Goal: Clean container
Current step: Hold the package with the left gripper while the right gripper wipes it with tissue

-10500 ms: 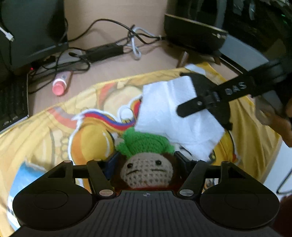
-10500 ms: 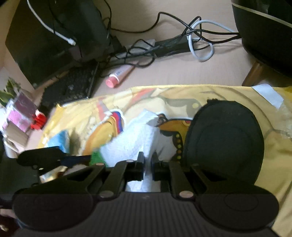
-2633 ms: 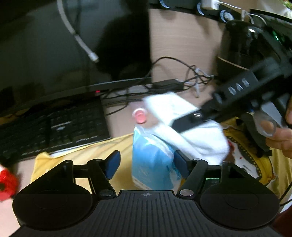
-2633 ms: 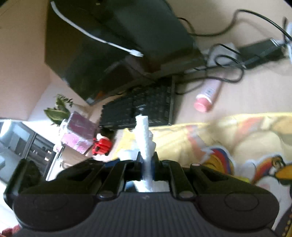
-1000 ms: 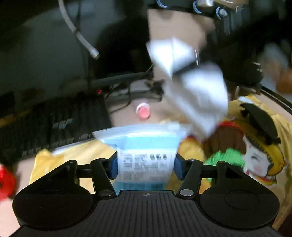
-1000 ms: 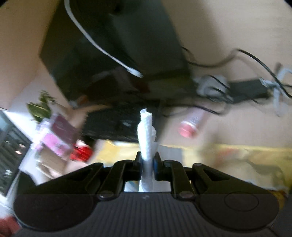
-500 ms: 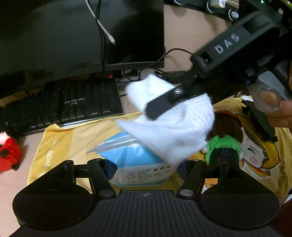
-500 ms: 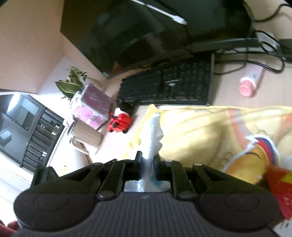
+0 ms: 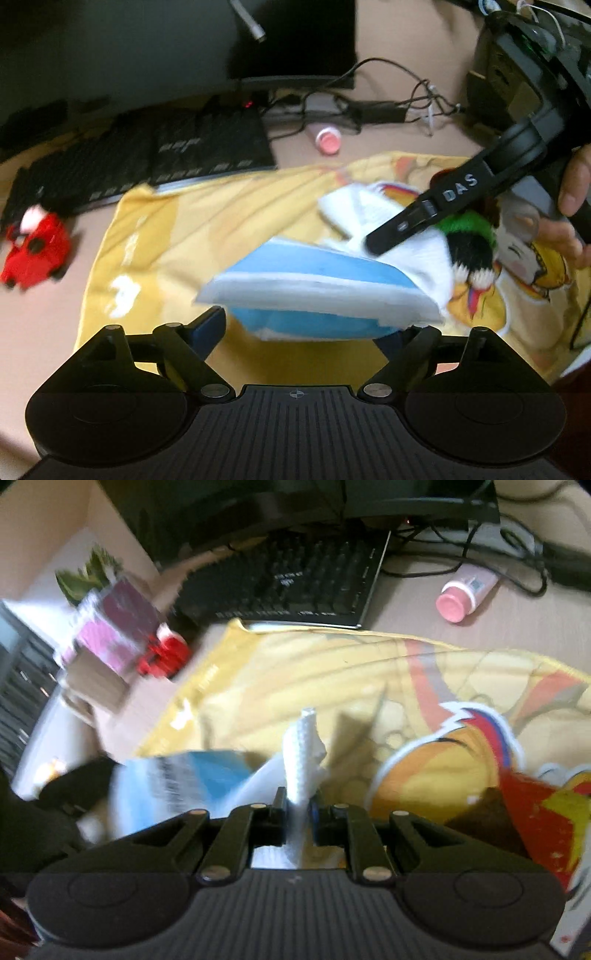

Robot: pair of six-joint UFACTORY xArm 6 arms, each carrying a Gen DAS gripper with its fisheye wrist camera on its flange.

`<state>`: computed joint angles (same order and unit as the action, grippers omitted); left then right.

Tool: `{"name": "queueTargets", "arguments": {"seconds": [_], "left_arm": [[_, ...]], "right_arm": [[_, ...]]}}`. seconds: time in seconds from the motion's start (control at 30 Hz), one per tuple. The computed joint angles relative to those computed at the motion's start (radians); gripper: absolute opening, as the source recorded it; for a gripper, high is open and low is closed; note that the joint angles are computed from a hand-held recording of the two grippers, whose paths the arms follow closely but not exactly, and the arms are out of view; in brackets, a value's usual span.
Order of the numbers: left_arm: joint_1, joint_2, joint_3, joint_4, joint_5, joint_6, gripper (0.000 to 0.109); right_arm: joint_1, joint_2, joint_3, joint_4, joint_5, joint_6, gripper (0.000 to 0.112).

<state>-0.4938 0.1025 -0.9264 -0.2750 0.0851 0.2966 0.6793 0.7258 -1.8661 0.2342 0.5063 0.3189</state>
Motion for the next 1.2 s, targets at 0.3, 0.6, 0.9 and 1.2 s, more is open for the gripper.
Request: {"name": "queueTargets", "arguments": {"seconds": [0.3, 0.6, 0.9, 1.2], "left_arm": [[0.030, -0.085, 0.009, 0.036, 0.213, 0.089, 0.095], [0.016, -0.174, -0.003, 0.019, 0.307, 0.136, 0.098], [-0.021, 0.087, -0.262, 0.315, 0.359, -0.101, 0.100], [-0.006, 0.215, -0.380, 0.289, 0.297, -0.188, 0.065]], "right_arm": [[0.014, -0.052, 0.073, -0.001, -0.040, -0.041, 0.016], [0.062, -0.063, 0.094, -0.171, -0.040, -0.077, 0.049], [0.052, -0.066, 0.125, -0.375, -0.136, 0.038, 0.007], [-0.007, -0.233, 0.300, -0.290, -0.261, 0.115, 0.007]]}}
